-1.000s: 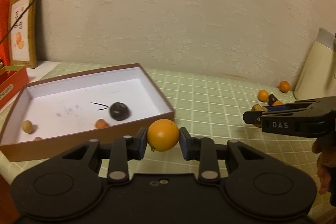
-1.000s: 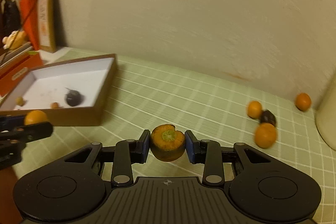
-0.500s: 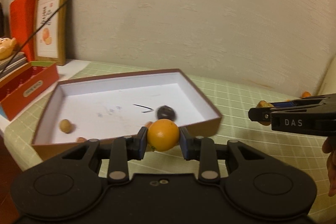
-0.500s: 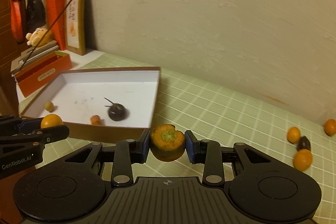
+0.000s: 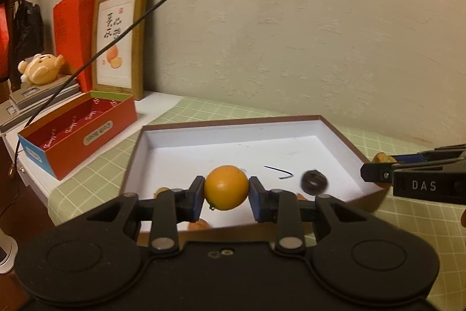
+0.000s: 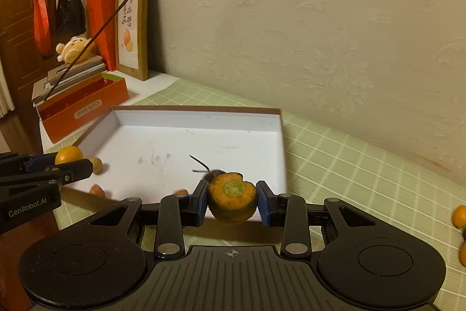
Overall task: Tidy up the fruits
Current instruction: 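Carry the orange and cut fruit piece over the brown box with both tools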
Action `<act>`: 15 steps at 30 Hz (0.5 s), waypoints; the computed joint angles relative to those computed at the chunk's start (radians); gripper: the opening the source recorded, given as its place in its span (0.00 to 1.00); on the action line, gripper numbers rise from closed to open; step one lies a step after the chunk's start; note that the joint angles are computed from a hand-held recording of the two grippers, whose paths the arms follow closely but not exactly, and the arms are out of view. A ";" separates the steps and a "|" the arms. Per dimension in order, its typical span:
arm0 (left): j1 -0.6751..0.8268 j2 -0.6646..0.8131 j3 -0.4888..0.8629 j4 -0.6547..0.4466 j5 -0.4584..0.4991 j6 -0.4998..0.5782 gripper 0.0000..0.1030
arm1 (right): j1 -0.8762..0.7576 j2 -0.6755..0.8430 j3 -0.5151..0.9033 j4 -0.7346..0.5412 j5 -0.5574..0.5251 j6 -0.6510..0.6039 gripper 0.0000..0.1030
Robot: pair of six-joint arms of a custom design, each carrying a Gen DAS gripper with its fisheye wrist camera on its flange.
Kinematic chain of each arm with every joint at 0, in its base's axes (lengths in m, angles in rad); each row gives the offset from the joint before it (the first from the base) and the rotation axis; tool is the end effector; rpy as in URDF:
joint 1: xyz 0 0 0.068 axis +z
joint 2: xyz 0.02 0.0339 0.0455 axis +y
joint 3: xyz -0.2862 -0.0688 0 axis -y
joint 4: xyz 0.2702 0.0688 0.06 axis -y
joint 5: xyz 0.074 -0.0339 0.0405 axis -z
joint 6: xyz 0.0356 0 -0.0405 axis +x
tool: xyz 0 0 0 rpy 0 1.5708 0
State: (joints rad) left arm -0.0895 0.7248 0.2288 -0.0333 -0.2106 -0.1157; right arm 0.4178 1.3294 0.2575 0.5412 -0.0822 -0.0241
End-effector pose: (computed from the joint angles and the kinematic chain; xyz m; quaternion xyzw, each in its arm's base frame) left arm 0.1659 -0.0074 0.1725 -0.0636 0.8619 0.0400 0.5015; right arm 0.2072 0.0952 0.1274 -0.2099 0.8415 0.1321 0.4799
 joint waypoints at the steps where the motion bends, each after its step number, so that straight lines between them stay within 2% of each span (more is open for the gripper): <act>1: 0.017 0.013 0.002 0.013 0.012 0.003 0.22 | 0.015 0.025 0.011 0.015 0.008 0.008 0.34; 15: 0.161 0.307 0.053 0.240 0.090 0.035 0.22 | 0.086 0.282 0.181 0.120 0.017 0.032 0.34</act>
State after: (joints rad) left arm 0.0715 1.0322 0.2815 0.2071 -0.1205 -0.0812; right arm 0.5036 1.6115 0.4389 0.6607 -0.0652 0.0077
